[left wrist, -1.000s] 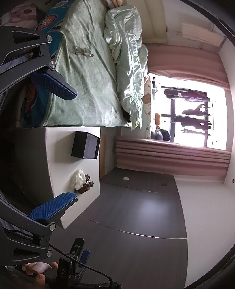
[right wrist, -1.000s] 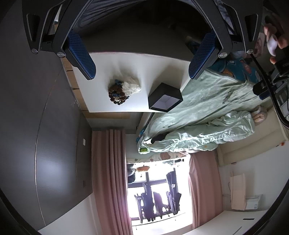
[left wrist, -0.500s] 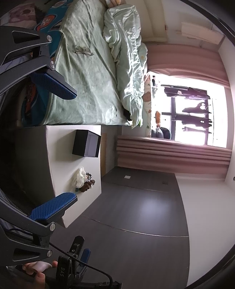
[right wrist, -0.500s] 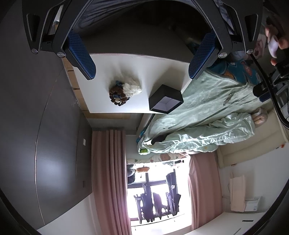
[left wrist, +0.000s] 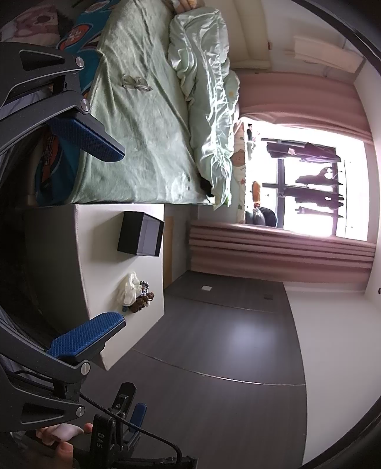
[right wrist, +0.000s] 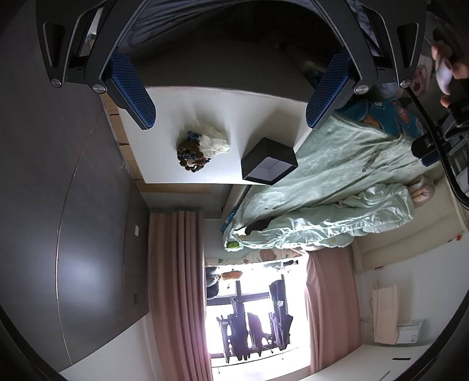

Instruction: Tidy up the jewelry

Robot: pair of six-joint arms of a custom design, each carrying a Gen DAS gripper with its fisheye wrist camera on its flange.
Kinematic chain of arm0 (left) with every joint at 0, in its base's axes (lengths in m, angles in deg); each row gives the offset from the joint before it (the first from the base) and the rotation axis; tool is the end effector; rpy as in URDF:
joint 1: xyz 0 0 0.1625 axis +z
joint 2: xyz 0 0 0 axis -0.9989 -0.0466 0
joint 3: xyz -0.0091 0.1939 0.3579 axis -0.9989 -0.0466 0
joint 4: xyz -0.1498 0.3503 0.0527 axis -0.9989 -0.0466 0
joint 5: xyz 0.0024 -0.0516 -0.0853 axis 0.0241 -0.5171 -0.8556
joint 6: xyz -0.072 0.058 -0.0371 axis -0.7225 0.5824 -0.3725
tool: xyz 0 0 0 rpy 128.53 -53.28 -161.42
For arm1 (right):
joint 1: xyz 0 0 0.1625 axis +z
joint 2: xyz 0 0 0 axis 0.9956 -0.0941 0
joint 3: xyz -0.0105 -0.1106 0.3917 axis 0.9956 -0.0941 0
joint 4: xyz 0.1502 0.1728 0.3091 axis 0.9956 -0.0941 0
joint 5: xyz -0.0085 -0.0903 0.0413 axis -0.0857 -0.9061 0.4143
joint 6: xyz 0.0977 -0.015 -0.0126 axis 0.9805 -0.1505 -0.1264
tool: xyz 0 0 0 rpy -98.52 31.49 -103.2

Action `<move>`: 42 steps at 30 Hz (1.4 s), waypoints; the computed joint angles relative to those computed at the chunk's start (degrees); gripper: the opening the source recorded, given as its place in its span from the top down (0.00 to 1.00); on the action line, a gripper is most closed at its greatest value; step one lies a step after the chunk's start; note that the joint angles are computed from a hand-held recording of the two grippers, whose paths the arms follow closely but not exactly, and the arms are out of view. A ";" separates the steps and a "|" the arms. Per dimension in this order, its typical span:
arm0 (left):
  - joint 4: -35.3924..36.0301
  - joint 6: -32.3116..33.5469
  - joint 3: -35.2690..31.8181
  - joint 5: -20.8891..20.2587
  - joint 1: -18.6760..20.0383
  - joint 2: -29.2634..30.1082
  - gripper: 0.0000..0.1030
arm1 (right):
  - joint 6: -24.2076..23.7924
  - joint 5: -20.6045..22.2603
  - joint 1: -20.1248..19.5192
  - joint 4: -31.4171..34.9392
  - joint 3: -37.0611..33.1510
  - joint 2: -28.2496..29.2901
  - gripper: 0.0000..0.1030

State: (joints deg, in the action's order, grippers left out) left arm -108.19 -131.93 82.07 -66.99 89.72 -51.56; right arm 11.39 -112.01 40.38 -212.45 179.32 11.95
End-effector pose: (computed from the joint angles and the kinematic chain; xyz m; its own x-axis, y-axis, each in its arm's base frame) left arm -0.2127 -0.2355 0.3067 -0.7767 -0.0634 -0.6267 0.5617 0.3805 -0.7346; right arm 0.3225 -0.3154 0.1941 -0.6960 -0.4045 0.5932 -0.7159 0.4537 -0.5306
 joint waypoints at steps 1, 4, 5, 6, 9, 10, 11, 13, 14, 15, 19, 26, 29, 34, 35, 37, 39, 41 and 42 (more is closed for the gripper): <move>0.39 -0.20 -0.15 -0.09 -0.11 -0.08 0.00 | 0.00 0.04 -0.04 0.07 0.01 -0.04 0.00; 0.35 -0.25 -0.26 -0.28 -0.21 0.17 0.00 | -0.08 -0.20 0.02 -0.16 -0.03 0.10 0.00; 0.33 -0.24 -0.28 -0.32 -0.24 0.31 0.00 | 0.03 -0.25 0.12 0.01 -0.19 0.20 0.00; 1.58 -0.91 -0.35 -0.51 -0.60 -0.26 0.00 | 0.07 -0.18 0.09 -0.07 -0.14 0.20 0.00; 1.59 -0.86 -0.28 -0.53 -0.65 -0.50 0.00 | -0.38 0.10 0.11 -0.92 0.02 0.47 0.00; 1.61 -0.87 -0.29 -0.52 -0.63 -0.45 0.00 | -0.66 0.53 -0.06 -1.39 0.23 0.50 0.00; 1.79 -1.03 -0.33 -0.55 -0.71 -0.44 0.00 | -0.77 0.75 -0.19 -1.66 0.34 0.52 0.00; 2.34 -1.58 -0.45 -0.64 -0.89 -0.39 0.00 | -0.95 0.78 -0.29 -1.99 0.35 0.60 0.00; 2.60 -1.86 -0.49 -0.69 -1.01 -0.38 0.00 | -1.00 0.57 -0.18 -2.15 0.28 0.71 0.00; 2.77 -2.00 -0.50 -0.70 -1.13 -0.38 0.00 | -1.11 0.49 -0.24 -2.48 0.31 0.82 0.00; 1.76 -0.66 -0.30 -0.31 -0.58 -0.47 0.00 | -1.02 0.56 -0.22 -2.62 0.40 0.71 0.00; -2.81 2.52 0.39 0.71 0.86 0.03 0.00 | -1.07 0.33 -0.26 -2.81 0.32 0.75 0.00; -9.23 7.73 1.26 1.65 2.77 0.84 0.00 | -1.57 0.74 -0.62 -2.93 0.27 0.68 0.00; -25.88 20.62 3.79 2.36 6.50 2.64 0.00 | -2.16 1.92 -2.24 -1.86 -0.13 0.22 0.00; -28.88 23.02 4.21 2.35 7.22 3.18 0.00 | -2.48 2.74 -2.81 -1.41 -0.04 -0.03 0.00; -36.34 28.81 5.04 2.17 9.06 4.85 0.00 | -2.98 2.43 -3.29 -1.89 -0.09 0.09 0.00; -43.27 33.90 5.81 1.75 10.70 6.45 0.00 | -2.76 2.72 -4.21 -1.07 -0.42 -0.03 0.00; -50.12 38.78 6.31 1.12 12.46 8.47 0.00 | -2.47 3.55 -5.53 0.51 -0.81 -0.27 0.00; -54.52 42.01 6.50 0.72 13.62 9.94 0.00 | -2.74 3.23 -5.89 0.33 -0.97 0.01 0.00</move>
